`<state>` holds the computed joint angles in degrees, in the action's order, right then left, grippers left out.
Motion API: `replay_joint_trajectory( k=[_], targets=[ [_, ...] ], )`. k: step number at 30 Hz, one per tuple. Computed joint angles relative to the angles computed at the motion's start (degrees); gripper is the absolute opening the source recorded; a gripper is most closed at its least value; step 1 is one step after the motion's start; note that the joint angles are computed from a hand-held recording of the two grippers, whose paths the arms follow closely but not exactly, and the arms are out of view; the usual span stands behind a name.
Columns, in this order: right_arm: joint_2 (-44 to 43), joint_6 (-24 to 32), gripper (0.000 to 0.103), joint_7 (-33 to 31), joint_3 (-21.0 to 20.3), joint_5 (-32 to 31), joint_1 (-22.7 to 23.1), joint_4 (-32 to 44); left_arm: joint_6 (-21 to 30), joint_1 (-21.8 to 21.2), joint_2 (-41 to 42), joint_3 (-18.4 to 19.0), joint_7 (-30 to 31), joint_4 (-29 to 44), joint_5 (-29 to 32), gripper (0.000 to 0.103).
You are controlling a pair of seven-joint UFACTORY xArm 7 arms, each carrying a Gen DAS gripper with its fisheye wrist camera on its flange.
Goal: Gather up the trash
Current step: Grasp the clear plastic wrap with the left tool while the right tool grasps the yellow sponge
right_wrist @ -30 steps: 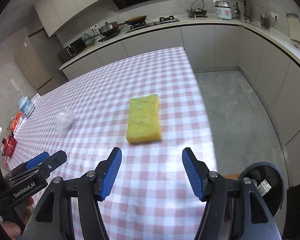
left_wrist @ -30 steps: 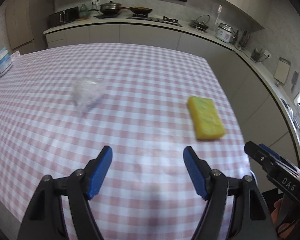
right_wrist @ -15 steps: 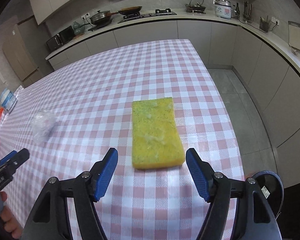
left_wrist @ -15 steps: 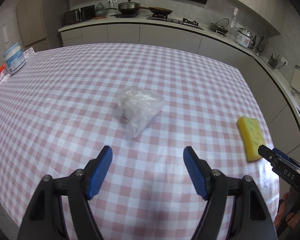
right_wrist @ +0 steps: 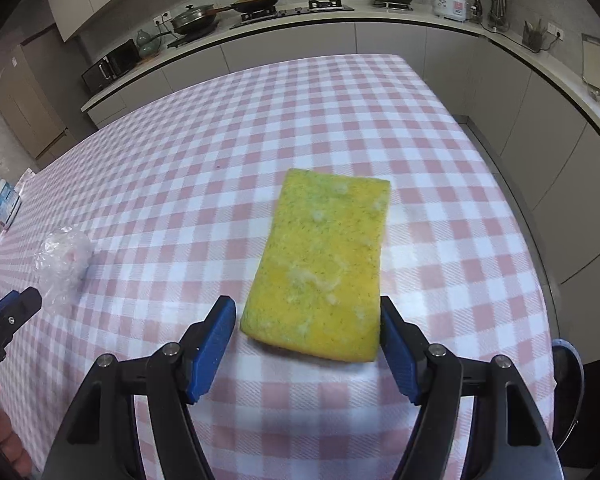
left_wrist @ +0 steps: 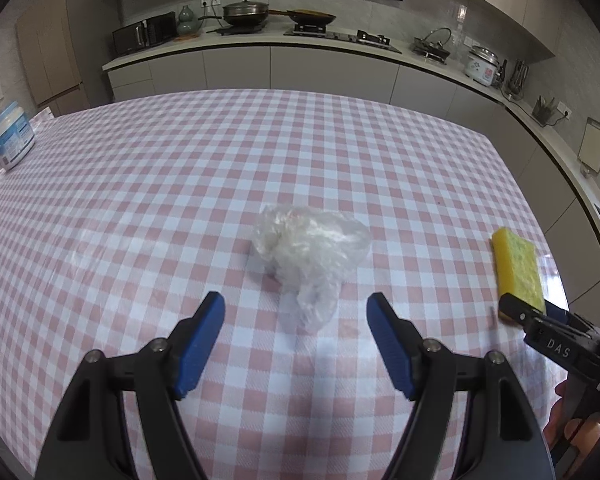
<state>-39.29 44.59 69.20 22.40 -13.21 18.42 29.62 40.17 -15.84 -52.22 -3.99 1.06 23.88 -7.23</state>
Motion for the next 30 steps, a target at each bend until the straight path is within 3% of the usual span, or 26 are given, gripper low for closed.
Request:
replay_joint_trajectory(
  k=[6, 13, 14, 16, 18, 24, 30],
  targets=[
    [6.3, -0.9, 0.073, 1.4, 1.3, -3.4, -2.3, 4.2, -1.8, -0.6, 5.6, 1.0, 2.8, 1.9, -0.1, 0.075],
    [9.0, -0.9, 0.075, 3.5, -0.1, -5.3, -3.2, 6.2, -4.0, -1.7, 10.6, 1.7, 5.1, 2.9, -2.0, 0.075],
    [9.7, -0.4, 0.075, 3.9, 0.2, -6.0, -3.5, 6.7, -4.0, -2.1, 10.8, 1.9, 5.4, 2.9, -2.6, 0.073],
    [10.1, -0.3, 0.074, 4.3, 0.1, -6.9, -3.4, 7.0, -4.2, -2.9, 11.1, 2.6, 6.3, 2.9, -3.9, 0.058],
    [10.3, 0.1, 0.063, 5.1, 0.5, -8.2, -3.6, 7.2, -3.9, -3.1, 11.7, 2.9, 7.0, 3.0, -4.8, 0.044],
    [9.6, -1.0, 0.054, 5.1, -0.1, -9.9, -2.6, 6.2, -3.9, -3.2, 11.3, 3.0, 7.6, 2.5, -7.0, 0.022],
    [6.1, -4.7, 0.046, 4.0, -1.1, -7.5, -1.7, 3.4, -4.0, -3.2, 8.6, 3.0, 7.3, 1.4, -7.9, 0.017]
  ],
)
